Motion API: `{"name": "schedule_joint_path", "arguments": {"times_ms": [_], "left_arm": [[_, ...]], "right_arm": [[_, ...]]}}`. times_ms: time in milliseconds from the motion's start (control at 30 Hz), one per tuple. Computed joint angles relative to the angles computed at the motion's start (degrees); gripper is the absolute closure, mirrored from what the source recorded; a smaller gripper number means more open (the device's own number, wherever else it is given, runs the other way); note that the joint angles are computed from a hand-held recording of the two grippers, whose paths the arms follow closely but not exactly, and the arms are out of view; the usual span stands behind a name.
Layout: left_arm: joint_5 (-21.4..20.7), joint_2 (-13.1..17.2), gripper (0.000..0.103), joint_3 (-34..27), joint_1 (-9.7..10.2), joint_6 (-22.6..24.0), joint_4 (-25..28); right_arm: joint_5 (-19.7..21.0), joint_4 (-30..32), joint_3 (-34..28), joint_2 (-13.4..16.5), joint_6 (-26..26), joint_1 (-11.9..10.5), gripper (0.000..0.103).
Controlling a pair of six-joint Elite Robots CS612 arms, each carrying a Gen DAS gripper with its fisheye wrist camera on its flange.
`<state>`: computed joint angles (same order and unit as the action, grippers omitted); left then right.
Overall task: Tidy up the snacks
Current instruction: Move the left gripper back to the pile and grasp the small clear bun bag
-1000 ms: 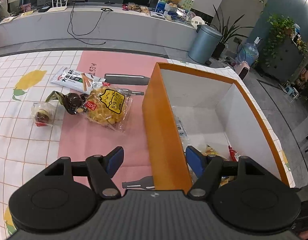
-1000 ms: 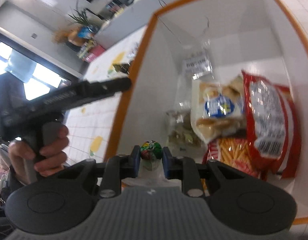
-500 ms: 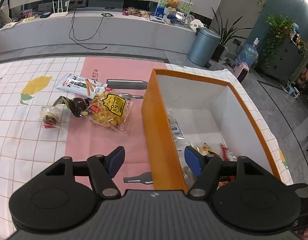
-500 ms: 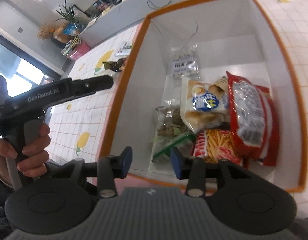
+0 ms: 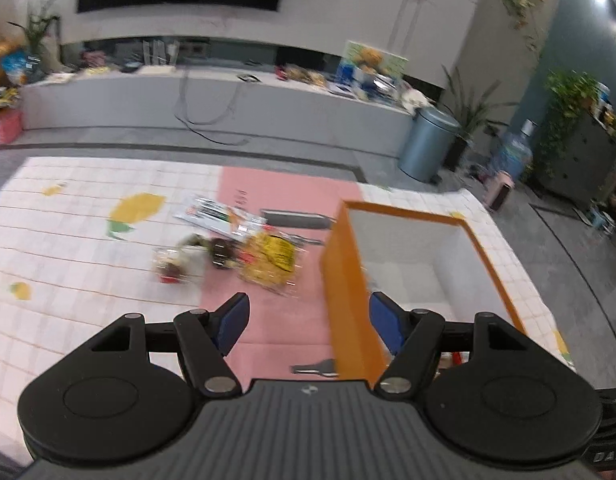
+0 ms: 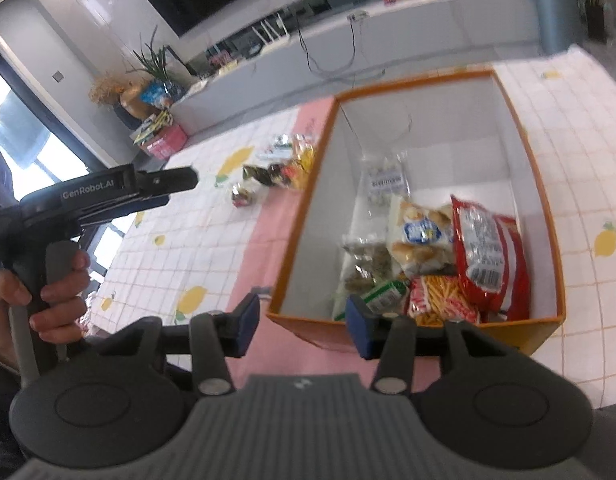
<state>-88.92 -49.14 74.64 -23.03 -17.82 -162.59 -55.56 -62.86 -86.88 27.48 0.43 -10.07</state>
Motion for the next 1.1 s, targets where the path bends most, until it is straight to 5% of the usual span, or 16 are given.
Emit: {"name": "schedule_joint_path", "arguments": {"times_ms": [267, 500, 733, 867, 967, 1100], "left_arm": [[2.4, -1.0, 0.022, 1.5, 2.01, -1.2, -2.0], [2.9, 1.4, 0.021, -1.7, 4.38, -1.3, 0.5], [3.3, 7.1, 0.020, -9.7, 6.88, 0.1, 7.6], [-1.6, 10.5, 0.020, -11.4, 7.94, 2.5, 4.8], [-4.7, 12.7, 0.020, -13.8, 8.26, 5.3, 8.1], [-4.6, 15.3, 0.024, -16.8, 8.39, 6.5, 9.8]], "right_arm": [[-1.5, -9.1, -1.0, 0.8, 5.1, 3.4, 0.034], [-4.0, -15.2, 3.0, -0.5, 9.4, 6.3, 0.022], [-15.5, -27.0, 11.3, -2.2, 17.0, 10.2, 0.022], [-21.9, -34.2, 14.4, -1.7, 17.3, 12.1, 0.022], [-28.1, -36.2, 15.5, -1.0, 14.4, 13.4, 0.022], [-28.1, -37.1, 17.7, -0.9, 15.2, 13.5, 0.022]]}}
